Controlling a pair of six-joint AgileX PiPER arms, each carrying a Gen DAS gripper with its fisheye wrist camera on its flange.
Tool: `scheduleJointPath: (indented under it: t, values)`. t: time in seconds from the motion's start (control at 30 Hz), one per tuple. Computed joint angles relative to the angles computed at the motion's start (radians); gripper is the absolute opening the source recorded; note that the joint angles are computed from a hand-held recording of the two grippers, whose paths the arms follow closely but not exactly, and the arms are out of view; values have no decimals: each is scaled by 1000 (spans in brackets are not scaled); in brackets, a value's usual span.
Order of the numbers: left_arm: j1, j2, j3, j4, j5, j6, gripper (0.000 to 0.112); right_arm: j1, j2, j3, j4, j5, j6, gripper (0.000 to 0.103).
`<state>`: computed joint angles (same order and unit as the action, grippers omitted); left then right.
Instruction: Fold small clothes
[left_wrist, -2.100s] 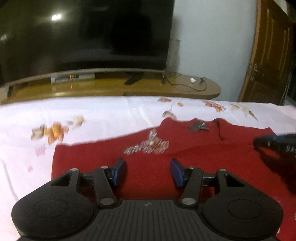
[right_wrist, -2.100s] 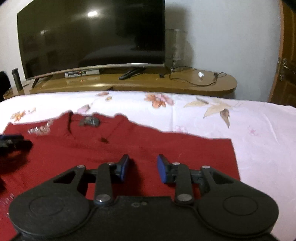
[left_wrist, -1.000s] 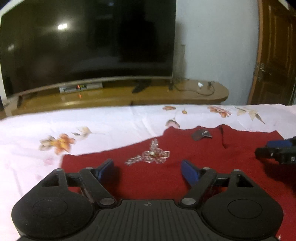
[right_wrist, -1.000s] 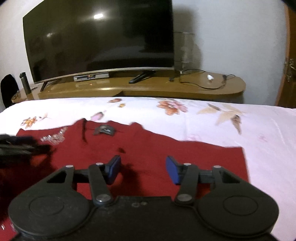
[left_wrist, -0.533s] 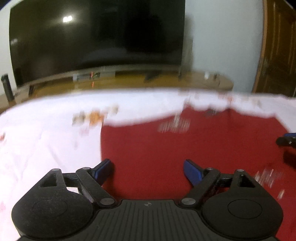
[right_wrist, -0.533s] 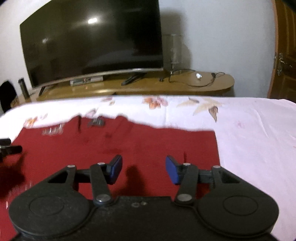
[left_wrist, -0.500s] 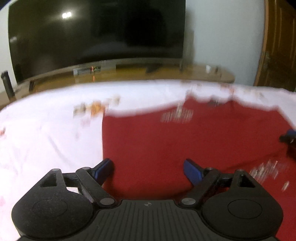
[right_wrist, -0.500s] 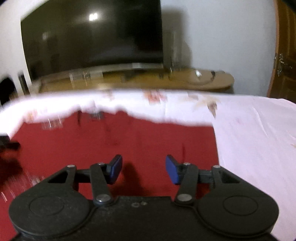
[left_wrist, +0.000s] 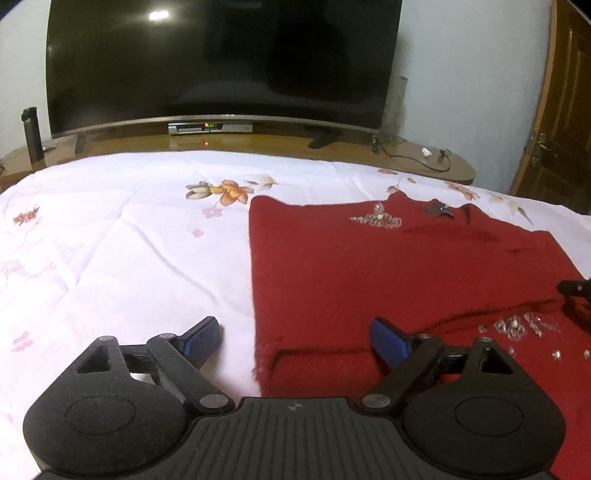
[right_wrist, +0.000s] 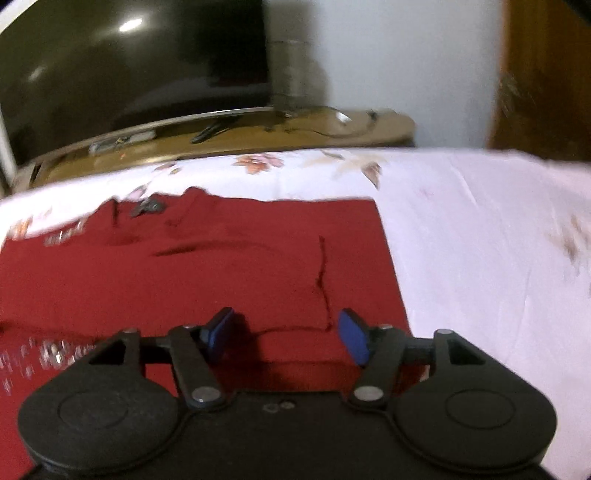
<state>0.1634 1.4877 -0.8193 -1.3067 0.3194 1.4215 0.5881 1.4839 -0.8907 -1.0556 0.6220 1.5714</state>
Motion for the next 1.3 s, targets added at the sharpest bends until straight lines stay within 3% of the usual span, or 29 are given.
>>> scheduleJointPath:
  t: [0.07,0.1,0.13,0.2,0.37,0.53,0.6,0.63,0.7,0.8,0.93,1.03,1.07,1.17,1.23,1.3]
  values:
    - [17,3,2,-15,16,28,88,-18,-8,9,2,-44,36,43]
    - [18,5,3,-22,18,37,88,-38,-17,18,4,-100,26,19]
    - [22,6,4,-30,22,47,88,-48,-19,19,10,-130,8,13]
    - [31,5,8,-40,32,64,88,-32,-22,12,-18,-111,31,10]
    - [63,-10,32,-72,56,108,88,17,-85,44,-65,-60,113,10]
    - [114,-73,78,-26,86,78,88,-16,-42,48,-13,-62,94,11]
    - [161,-124,114,-7,118,68,88,-29,-52,71,-55,-98,151,17]
    - [196,-154,138,-1,144,63,88,-32,-63,72,-47,-96,152,31]
    - [254,-191,167,39,195,26,88,5,-107,97,-138,-23,257,41]
    - [279,-248,221,83,190,-16,88,-50,-105,114,-152,-94,249,29]
    - [309,-342,291,125,220,-67,88,-90,-182,168,-191,-101,403,27]
    - [294,-413,332,210,217,-138,88,-112,-158,161,-117,-192,207,29]
    - [287,-439,340,247,218,-175,88,-108,-108,139,-54,-193,107,29]
    - [337,-525,358,323,292,-244,88,-106,-115,92,124,-145,-133,22]
    - [372,-580,370,369,337,-274,88,-123,-174,118,168,-154,-143,16]
    - [436,-634,381,397,404,-284,88,-118,-283,197,131,-174,-63,23]
